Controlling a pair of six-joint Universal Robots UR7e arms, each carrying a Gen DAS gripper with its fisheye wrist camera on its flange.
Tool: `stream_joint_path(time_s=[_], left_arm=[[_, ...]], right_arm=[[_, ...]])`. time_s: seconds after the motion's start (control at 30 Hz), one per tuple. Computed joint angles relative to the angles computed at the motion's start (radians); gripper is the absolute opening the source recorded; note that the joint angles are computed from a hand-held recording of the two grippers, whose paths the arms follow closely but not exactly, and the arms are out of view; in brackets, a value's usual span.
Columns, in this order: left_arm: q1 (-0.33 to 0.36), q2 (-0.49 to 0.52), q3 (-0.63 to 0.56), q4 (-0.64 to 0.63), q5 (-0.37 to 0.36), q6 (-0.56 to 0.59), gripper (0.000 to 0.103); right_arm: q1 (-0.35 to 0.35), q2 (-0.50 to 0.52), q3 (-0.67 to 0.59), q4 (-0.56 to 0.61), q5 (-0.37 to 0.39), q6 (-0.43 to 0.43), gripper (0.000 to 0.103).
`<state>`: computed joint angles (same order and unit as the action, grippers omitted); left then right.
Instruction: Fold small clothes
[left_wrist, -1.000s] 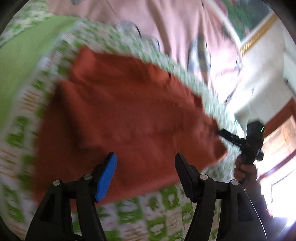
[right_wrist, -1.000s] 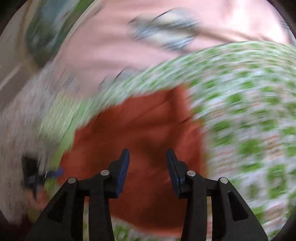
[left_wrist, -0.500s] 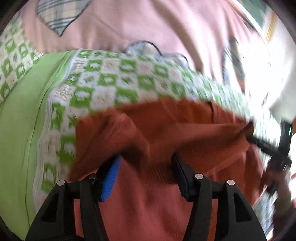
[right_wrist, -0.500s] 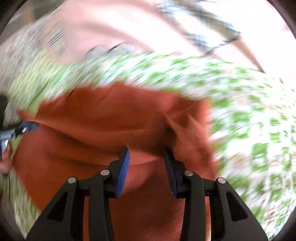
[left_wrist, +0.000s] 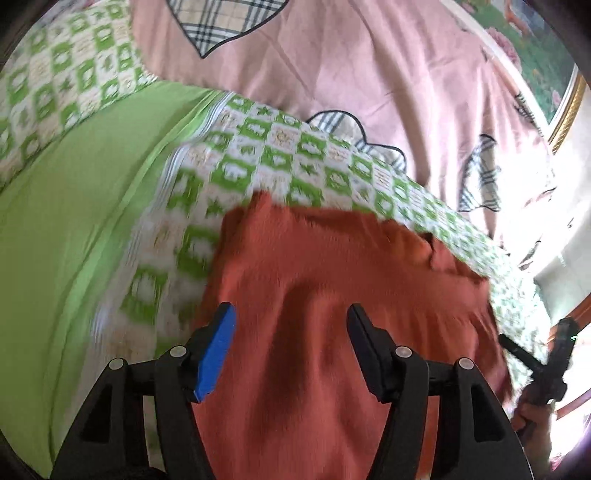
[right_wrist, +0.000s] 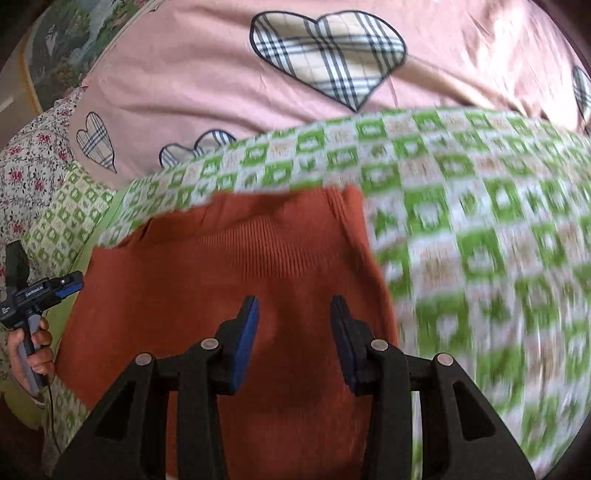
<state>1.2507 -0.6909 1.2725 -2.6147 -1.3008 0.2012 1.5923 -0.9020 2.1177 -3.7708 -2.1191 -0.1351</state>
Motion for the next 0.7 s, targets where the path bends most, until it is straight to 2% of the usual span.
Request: stream_joint_path(time_s=[0.1,0.23,0.33,0.37,0.57,0.63,0.7], left_arm=[[0.003,-0.088,0.150,-0.066,-0.025,-0.003,0.066],[0.004,-0.190,0.333,-0.145,-0.017,-0.027,0.067],[0.010,-0.254,0.440,-0.181,-0.037,-0.047,0.070],[0.012,-0.276,0.478,-0.198,-0.044,-0.064,0.073],[0.026,-0.322,0.569,-0.223,-0.067,-0.144,0.075],[0.031,-0.324,0.581,-0.217,-0.077,-0.169,0.075],[0.033,-0.323,0.589,-0.212,-0.085,-0.181,0.075]], right_arm=[[0.003,0.009,0.059,-0.057,-0.005,0.028,0.043],[-0.011,0.011,0.143,-0.145,0.006,0.070,0.044],[0.024,0.031,0.168,-0.213,-0.085,0.094,0.044],[0.036,0.038,0.181,-0.250,-0.084,0.097,0.044],[0.133,0.096,0.186,-0.330,-0.128,0.097,0.048],[0.159,0.119,0.185,-0.351,-0.122,0.100,0.055],[0.181,0.142,0.186,-0.361,-0.111,0.113,0.056]])
